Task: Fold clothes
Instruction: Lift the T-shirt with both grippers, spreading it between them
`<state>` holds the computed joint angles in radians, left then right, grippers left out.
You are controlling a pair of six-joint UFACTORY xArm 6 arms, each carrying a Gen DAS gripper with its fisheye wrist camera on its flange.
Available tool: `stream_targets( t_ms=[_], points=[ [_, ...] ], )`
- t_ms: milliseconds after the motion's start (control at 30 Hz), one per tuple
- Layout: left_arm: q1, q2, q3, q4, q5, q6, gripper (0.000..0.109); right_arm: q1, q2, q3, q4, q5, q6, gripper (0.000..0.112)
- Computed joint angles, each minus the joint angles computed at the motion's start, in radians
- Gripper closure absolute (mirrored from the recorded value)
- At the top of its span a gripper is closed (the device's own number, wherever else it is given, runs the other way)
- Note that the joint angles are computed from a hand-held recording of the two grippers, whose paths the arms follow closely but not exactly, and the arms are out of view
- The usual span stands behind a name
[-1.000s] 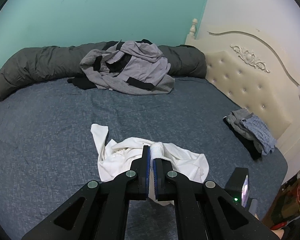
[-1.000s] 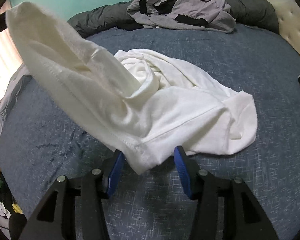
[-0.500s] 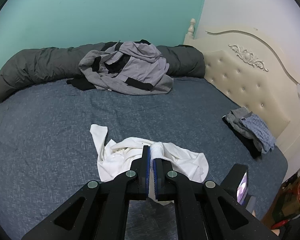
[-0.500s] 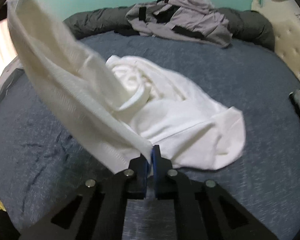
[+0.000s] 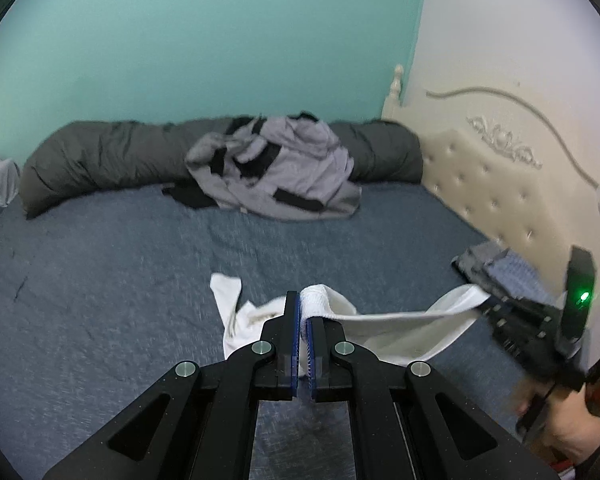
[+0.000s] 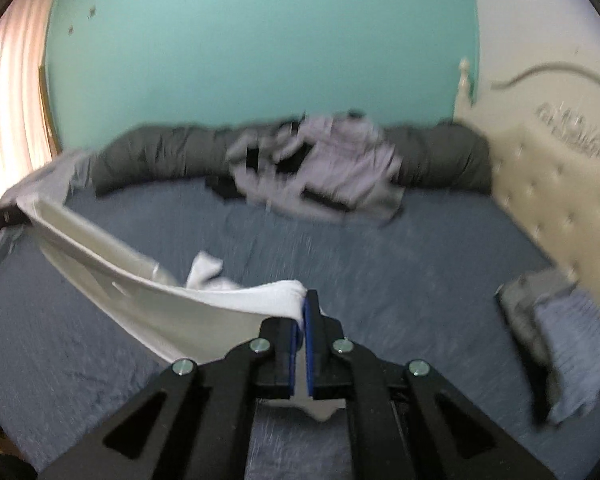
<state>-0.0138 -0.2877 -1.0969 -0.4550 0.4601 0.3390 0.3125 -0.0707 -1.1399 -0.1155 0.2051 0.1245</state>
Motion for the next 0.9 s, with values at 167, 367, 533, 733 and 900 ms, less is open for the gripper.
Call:
stream_targets(
  t_ms=[167,367,533,733,900],
  points=[
    [0.018,-0.071,-0.073,0.061,0.054,-0.085,0.106,-0.003,-0.091,-0.098,0.006,0.055,-0.042,0.110],
    [0.035,-0.106,-0.249,0.171,0.146,-0.178,0.106,0.020,-0.129,-0.295,-0.008,0.144,-0.083,0.110],
    [0.057,-0.091,-0.476,0.247,0.258,-0.222,0.106,0.058,-0.107,-0.515,-0.038,0.244,-0.085,0.110],
    [0.087,-0.016,-0.804,0.291,0.425,-0.249,0.106,0.111,-0.031,-0.809,-0.071,0.364,-0.071,0.110],
    [0.119,0.068,-1.071,0.298,0.560,-0.262,0.106,0.171,0.051,-1.064,-0.114,0.476,-0.071,0.110]
  ],
)
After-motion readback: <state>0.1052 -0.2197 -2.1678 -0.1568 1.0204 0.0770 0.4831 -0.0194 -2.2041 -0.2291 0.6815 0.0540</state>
